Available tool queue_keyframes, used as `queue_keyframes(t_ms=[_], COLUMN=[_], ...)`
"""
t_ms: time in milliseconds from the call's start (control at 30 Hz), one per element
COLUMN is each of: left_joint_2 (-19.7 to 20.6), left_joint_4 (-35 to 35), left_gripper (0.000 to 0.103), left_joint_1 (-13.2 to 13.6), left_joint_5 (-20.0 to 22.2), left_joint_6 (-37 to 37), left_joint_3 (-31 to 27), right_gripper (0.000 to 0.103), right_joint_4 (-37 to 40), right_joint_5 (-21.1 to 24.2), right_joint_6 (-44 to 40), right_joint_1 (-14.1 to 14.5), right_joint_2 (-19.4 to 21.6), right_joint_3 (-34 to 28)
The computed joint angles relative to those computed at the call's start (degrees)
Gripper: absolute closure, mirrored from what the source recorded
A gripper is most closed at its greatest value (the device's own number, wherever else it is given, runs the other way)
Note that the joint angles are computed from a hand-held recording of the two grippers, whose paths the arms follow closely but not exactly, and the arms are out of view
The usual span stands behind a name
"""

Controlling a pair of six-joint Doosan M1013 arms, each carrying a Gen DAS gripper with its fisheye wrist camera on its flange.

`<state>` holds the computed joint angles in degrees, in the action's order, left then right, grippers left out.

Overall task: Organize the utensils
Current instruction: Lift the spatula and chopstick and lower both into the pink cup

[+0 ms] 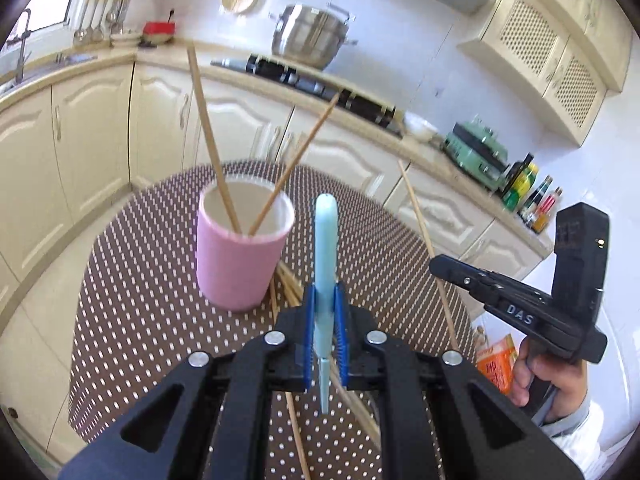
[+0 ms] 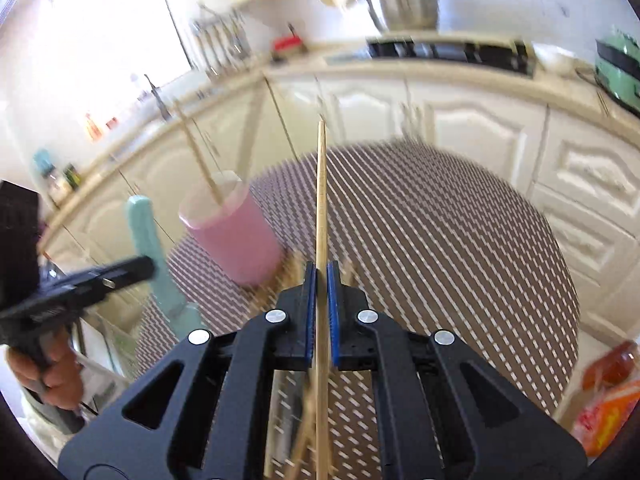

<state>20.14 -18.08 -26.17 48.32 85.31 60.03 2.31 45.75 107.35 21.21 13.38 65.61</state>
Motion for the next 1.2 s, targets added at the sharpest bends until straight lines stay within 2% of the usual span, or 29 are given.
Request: queue_keyframes(t_ms=[267, 667, 833, 967, 1067, 1200], left_joint_2=[-0.8, -0.1, 1.4, 2.9, 3.5, 4.1], left_joint_4=[4.1, 21.5, 26.5, 25.0, 25.8, 21.8], left_gripper=[0.094, 0.094, 0.094, 0.094, 0.094, 0.094], left_joint_1=[-0.2, -1.0, -0.9, -0.5, -0.6, -0.1], left_joint_5=[-8.0, -17.5, -18.1, -17.2, -16.3, -14.8], left_joint_6=[-1.0, -12.3, -15.7, -14.7, -14.6, -12.2], left_joint_3=[-1.3, -4.0, -5.0, -5.8, -5.7, -5.8], right_gripper=[0.097, 0.097, 0.097, 0.097, 0.097, 0.097], right_joint_4=[-1.1, -4.9, -7.8, -9.8, -14.8, -15.2], right_joint_5=[-10.5, -21.3, -24.9, -26.8, -27.9, -27.9], right_joint_6=[-1.4, 0.9, 4.5, 7.0, 10.6, 11.0], right_joint_1=[2.0, 3.6, 3.7, 3.6, 3.8, 4.0], right_joint_2=[3.2, 9.6, 11.2, 11.9, 12.5, 13.0], right_joint_3=[-5.3, -12.4, -12.7, -12.6, -12.9, -12.9])
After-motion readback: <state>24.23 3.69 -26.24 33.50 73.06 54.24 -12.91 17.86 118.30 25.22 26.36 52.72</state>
